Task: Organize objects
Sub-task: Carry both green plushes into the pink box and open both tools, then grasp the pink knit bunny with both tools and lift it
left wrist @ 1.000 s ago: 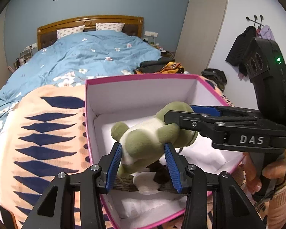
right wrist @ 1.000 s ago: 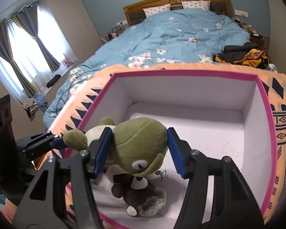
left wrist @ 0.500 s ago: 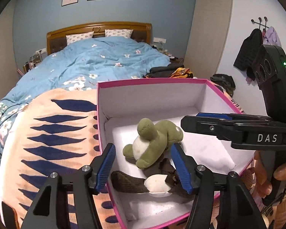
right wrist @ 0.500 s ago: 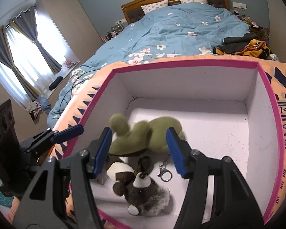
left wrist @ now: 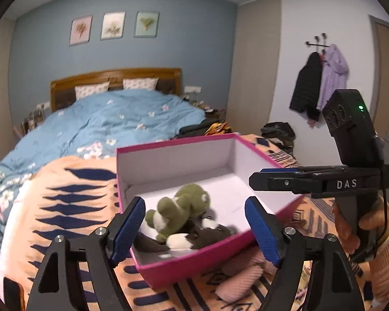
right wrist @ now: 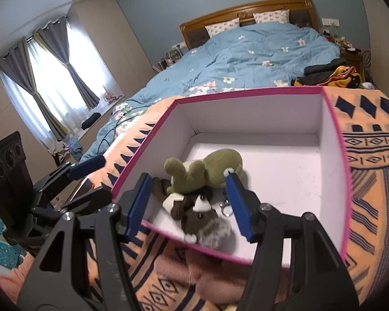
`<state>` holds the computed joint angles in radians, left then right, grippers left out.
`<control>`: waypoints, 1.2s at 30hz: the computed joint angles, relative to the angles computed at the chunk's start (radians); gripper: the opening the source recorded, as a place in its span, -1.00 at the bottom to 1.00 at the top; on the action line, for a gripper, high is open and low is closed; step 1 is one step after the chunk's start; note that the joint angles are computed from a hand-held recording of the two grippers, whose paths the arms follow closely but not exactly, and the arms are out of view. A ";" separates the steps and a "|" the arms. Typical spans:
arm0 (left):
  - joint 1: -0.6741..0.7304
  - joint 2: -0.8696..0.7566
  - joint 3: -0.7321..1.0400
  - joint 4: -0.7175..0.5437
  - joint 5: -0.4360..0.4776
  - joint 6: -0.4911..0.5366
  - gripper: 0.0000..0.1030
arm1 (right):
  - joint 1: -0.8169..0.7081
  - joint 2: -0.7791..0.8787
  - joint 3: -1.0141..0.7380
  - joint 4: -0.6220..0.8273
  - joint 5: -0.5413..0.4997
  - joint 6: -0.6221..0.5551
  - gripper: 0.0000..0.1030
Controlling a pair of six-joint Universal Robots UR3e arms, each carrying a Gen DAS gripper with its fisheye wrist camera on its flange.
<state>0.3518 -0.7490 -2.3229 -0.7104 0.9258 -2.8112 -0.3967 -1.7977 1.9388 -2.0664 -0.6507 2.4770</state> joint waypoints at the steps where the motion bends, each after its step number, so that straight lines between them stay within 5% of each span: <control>1: 0.006 0.044 -0.006 -0.037 -0.020 0.018 0.57 | -0.036 -0.050 0.023 0.059 0.015 -0.051 0.20; 8: 0.019 0.257 -0.029 -0.262 -0.115 0.115 0.57 | -0.288 -0.338 0.094 0.551 0.052 -0.464 0.25; 14: -0.318 0.010 -0.105 0.085 0.148 -0.028 0.57 | -0.451 -0.452 0.147 0.741 0.003 -0.657 0.28; 22: -0.432 -0.221 -0.120 0.209 0.237 -0.110 0.57 | -0.496 -0.406 0.269 0.569 -0.089 -0.576 0.29; 36: -0.519 -0.413 -0.084 0.314 0.284 -0.192 0.57 | -0.348 -0.288 0.368 0.197 -0.179 -0.345 0.29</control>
